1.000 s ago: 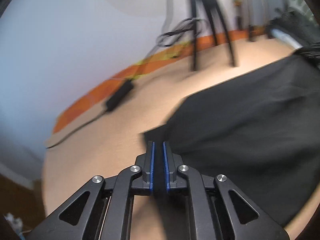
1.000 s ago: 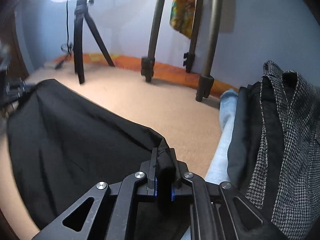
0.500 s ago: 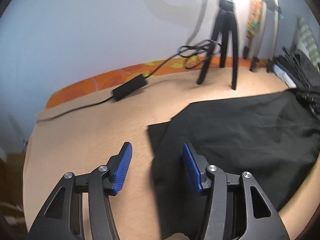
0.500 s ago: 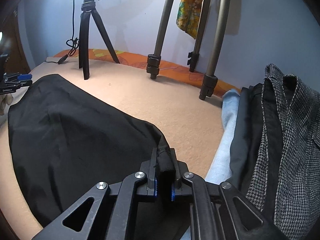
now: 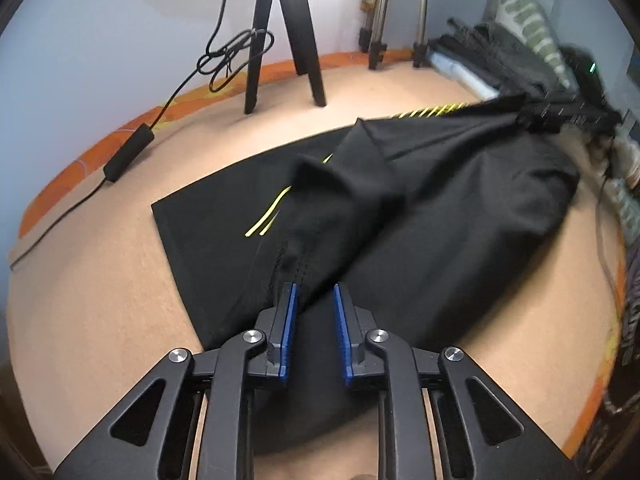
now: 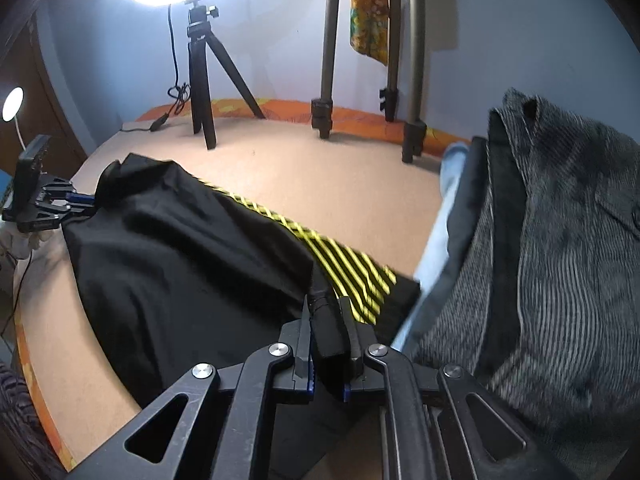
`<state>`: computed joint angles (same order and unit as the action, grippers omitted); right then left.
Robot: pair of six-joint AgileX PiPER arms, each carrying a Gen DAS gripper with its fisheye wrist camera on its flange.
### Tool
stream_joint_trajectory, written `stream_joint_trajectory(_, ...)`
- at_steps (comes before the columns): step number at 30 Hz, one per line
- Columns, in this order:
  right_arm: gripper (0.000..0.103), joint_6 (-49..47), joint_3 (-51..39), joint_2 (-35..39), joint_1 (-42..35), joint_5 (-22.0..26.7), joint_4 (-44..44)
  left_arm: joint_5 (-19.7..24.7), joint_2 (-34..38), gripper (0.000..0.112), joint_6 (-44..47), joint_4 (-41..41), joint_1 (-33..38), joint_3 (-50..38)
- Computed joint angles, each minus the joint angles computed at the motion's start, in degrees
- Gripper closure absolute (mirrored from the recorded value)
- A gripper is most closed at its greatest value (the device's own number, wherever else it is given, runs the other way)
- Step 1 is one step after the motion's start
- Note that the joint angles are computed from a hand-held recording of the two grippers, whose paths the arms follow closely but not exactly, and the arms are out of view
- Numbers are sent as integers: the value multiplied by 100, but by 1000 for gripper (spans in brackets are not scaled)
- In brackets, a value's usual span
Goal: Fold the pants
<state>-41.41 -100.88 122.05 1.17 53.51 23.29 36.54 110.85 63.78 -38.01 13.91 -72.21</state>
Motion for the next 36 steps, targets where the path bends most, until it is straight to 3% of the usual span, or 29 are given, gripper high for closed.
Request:
stream_joint_trajectory(4, 96, 25, 48, 23, 22, -61, -40, -237, -75, 90, -209, -120, 57, -90)
stream_joint_trajectory(6, 96, -52, 133, -37, 52, -135, -45, -366, 90, 65, -523, -3, 17, -301)
stream_joint_trajectory(8, 96, -94, 183, -66, 84, -201, -57, -466, 235, 63, -827, 111, -106, -477)
stream_joint_trajectory(16, 96, -119, 101, 15, 89, -128, 20, 19, 1008, 56, -1191, 221, -478, -1395)
stream_joint_trajectory(20, 96, -137, 83, 41, 58, -101, 62, -385, 907, 56, -889, 125, -653, -1133)
stream_joint_trajectory(22, 96, -157, 71, 60, 45, -84, 89, -646, 798, 61, -614, -41, -732, -925)
stream_joint_trajectory(24, 96, -171, 66, 72, 39, -80, 99, -751, 788, 90, -639, 2, -769, -881)
stream_joint_trajectory(26, 96, -151, 52, 89, 36, -77, 100, -795, 831, 102, -642, -91, -761, -907)
stream_joint_trajectory(36, 96, -81, 24, 107, 61, -115, 44, -1287, 198, 108, 1175, -2088, -368, -17)
